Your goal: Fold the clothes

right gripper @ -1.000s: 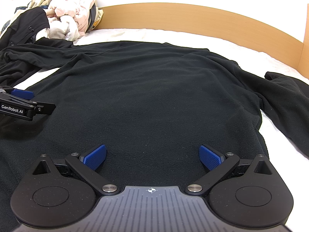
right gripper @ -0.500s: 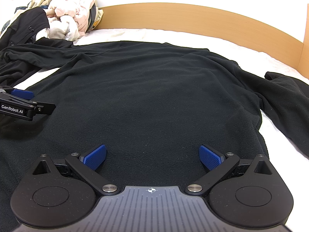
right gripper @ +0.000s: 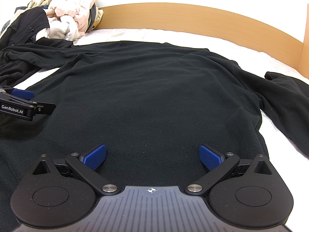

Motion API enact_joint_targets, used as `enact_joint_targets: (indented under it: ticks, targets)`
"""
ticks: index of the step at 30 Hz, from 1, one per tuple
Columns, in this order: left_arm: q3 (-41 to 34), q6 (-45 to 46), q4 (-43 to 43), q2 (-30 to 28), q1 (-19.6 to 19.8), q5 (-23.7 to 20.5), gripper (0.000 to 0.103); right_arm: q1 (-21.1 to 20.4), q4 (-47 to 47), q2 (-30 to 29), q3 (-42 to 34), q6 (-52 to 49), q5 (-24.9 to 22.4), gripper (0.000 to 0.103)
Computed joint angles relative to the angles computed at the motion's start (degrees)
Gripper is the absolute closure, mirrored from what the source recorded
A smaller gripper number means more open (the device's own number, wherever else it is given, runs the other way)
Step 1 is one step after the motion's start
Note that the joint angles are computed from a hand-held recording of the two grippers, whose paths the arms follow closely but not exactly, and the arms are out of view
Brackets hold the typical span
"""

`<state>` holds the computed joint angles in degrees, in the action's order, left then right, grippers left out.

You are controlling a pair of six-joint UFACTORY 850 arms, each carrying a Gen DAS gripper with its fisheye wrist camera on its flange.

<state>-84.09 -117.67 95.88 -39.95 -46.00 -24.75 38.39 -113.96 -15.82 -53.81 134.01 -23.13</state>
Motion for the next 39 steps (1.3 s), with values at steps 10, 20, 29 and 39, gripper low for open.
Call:
enact_joint_targets:
  ticks: [10,20,29,39]
  targets:
    - [-0.74,1.47,-0.77,-0.41,0.03,0.15,0.0,-3.99,10.95,8.24,8.09,-4.34,-16.85,0.0]
    - [-0.96,2.4,-1.39,-0.63,-0.44,-1.08,0.0,-16.22,18.8,31.55,32.29,26.74,-28.34,0.016]
    - [-0.79,1.41,-0.99,-0.5,-0.15,-0.27,0.0,-18.44,23.32,32.73,31.47,-5.87,-32.87,0.017]
    - [-0.22,0.15,0.99,-0.03,0.56,1.47,0.0,-25.62,25.96,35.86,28.94,-20.93,-18.98,0.094]
